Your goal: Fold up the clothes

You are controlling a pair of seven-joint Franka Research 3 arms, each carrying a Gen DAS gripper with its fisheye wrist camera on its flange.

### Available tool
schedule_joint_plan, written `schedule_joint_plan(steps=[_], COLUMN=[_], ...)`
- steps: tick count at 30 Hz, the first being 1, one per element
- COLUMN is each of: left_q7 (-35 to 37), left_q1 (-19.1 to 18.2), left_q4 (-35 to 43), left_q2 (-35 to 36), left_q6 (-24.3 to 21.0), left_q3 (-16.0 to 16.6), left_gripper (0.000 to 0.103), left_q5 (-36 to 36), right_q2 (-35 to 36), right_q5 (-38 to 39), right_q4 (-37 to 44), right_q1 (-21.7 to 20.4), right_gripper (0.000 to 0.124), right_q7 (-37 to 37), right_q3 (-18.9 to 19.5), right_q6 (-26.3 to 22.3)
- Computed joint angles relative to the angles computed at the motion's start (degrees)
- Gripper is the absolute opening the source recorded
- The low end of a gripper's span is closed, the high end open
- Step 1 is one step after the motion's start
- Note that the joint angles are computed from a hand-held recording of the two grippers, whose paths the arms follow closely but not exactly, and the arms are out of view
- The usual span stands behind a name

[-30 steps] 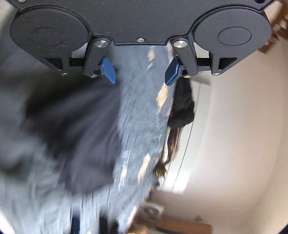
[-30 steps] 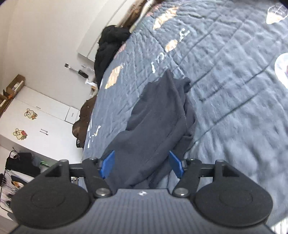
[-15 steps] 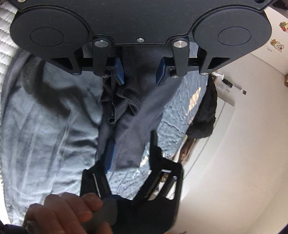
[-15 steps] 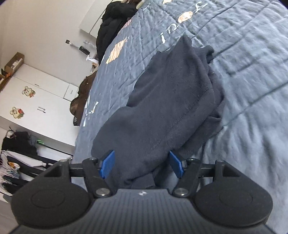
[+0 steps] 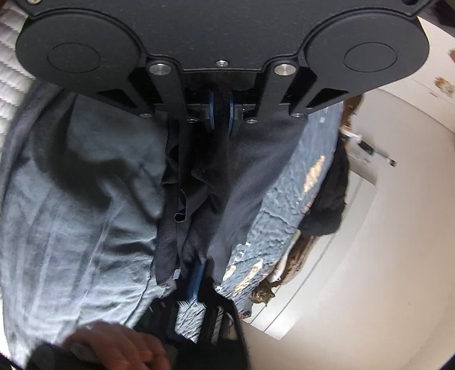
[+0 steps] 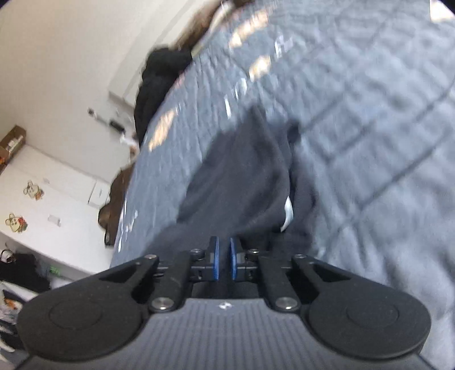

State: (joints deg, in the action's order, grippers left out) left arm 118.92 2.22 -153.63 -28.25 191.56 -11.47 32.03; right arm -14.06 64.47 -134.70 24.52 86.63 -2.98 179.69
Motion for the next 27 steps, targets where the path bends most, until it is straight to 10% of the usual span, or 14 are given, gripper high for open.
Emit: schedule_joint_plan(steps=[3,12,27], left_q7=[0.8,-0.1,1.1], left_q1=[5.7,2.1,5.7], left_q4=[-0.9,-0.4,-0.3], left_q2=[-0.6,0.3,1.4], left_q6=[3.0,1.5,3.5], left_q3=[-6.1,-2.3,-6.0], left_gripper=[0.030,0.030,0.030], left_q5=[-1.0,-2.2,-3.8], right_q2=[-0.2,-3.2,-2.2], right_q5=[3.1,3.0,22.9], right_q4=[0.8,-1.8,0.2], right_q1=[0.3,-4.4,-5.9], right_gripper=[0.019,0.042,0.048], right_q7=[-2.0,1.7,-9.3], right_q3=[-1.7,-0.1,-0.7], right_q6=[-4.4,-5.5,-15.4])
